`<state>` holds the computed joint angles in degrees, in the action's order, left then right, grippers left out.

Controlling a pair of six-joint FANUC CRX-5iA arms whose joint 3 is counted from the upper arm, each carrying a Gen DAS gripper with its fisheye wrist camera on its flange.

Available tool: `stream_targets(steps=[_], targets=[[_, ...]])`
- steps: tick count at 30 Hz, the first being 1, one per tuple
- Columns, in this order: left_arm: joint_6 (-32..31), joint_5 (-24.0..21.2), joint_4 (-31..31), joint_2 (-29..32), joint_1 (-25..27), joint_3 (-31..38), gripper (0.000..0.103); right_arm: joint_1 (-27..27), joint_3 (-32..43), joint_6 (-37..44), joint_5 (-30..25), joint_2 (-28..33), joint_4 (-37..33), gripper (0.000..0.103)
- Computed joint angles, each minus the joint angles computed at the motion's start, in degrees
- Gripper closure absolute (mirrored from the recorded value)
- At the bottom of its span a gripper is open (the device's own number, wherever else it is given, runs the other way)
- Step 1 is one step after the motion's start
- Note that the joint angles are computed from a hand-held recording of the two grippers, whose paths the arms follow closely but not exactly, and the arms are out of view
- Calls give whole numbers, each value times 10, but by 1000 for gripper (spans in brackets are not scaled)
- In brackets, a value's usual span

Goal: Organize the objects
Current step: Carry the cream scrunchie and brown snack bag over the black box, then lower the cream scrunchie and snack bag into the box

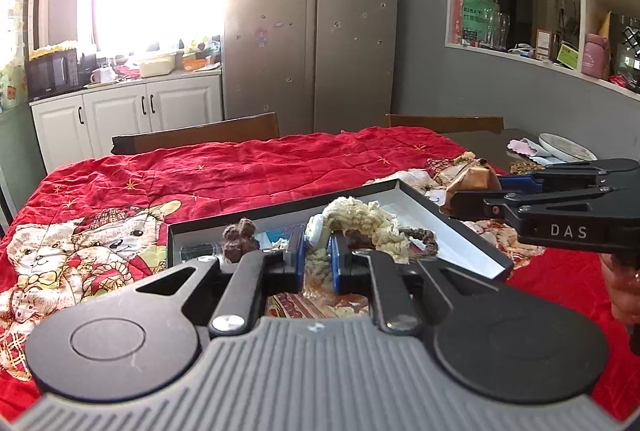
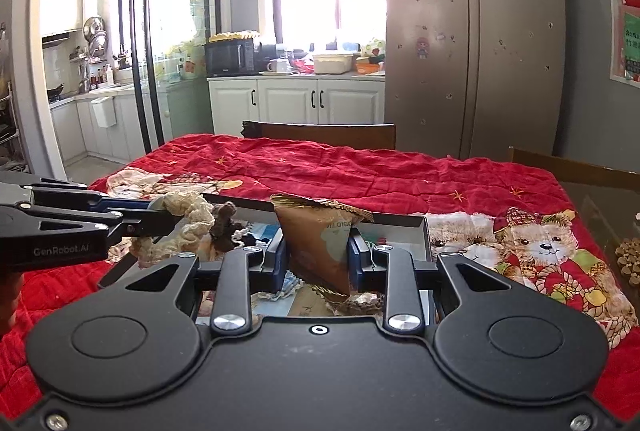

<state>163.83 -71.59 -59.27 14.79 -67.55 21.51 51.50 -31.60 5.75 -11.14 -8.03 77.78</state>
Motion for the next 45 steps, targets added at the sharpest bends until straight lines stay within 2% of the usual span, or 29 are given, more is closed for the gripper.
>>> stream_targets(steps=[20, 41, 45], targets=[[-23, 19, 61, 24, 60, 2, 88, 3, 56, 76, -27, 82, -106, 74], [-55, 32, 90, 43, 74, 3, 87, 32, 92, 163, -45, 135, -184, 74], [-64, 23, 90, 51, 74, 9, 87, 33, 95, 171, -47, 139, -194, 74]])
